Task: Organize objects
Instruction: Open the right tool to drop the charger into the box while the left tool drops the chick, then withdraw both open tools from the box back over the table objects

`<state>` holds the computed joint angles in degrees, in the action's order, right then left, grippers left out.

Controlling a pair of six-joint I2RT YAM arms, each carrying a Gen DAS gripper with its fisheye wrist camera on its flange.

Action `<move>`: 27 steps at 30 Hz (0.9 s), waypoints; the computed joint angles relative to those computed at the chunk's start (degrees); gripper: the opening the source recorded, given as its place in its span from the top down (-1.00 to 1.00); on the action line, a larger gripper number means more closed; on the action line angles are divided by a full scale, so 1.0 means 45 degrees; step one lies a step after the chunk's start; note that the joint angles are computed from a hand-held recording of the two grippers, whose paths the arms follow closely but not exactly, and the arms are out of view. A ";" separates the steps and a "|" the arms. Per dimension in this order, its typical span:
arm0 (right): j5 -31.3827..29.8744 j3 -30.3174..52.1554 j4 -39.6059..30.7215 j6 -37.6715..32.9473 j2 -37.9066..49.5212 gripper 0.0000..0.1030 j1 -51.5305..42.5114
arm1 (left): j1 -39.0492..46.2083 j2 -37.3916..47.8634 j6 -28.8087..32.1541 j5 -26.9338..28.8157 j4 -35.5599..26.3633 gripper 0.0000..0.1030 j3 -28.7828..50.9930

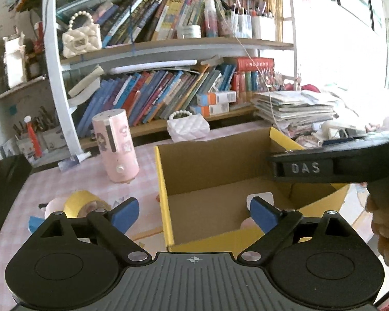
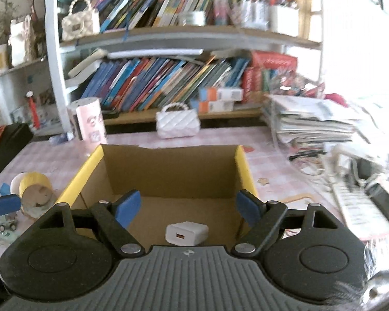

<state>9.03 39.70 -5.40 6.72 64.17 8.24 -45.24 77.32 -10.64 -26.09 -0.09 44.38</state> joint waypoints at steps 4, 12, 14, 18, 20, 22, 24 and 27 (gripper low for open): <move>0.1288 -0.0669 -0.0716 0.0729 -0.1283 -0.56 0.0837 | -0.0061 -0.1021 -0.0087 0.0104 -0.0146 -0.84 -0.0715; 0.4587 -0.1434 -0.2666 0.2803 -0.3024 -0.56 0.3574 | -0.0058 -0.3114 -0.0379 0.0494 -0.1260 -0.85 -0.2008; 0.5401 -0.1507 -0.3466 0.3634 -0.3180 -0.56 0.4423 | -0.0041 -0.3627 -0.0535 0.0601 -0.1739 -0.85 -0.2297; 0.6546 -0.1538 -0.5090 0.5522 -0.3289 -0.55 0.6039 | 0.0047 -0.4587 -0.0804 0.0841 -0.2704 -0.85 -0.2785; 0.6976 -0.1503 -0.5854 0.6443 -0.3244 -0.55 0.6874 | 0.0016 -0.5068 -0.0971 0.0929 -0.3200 -0.85 -0.3029; 0.7348 -0.1476 -0.6487 0.7374 -0.3119 -0.55 0.7690 | -0.0025 -0.5531 -0.1060 0.0957 -0.3676 -0.85 -0.3241; 0.7629 -0.1383 -0.7160 0.8415 -0.2882 -0.55 0.8549 | -0.0082 -0.5993 -0.1129 0.0961 -0.4175 -0.85 -0.3441; 0.7807 -0.1279 -0.7905 0.9828 -0.2440 -0.55 0.9632 | -0.0086 -0.6680 -0.1319 0.1008 -0.4976 -0.85 -0.3702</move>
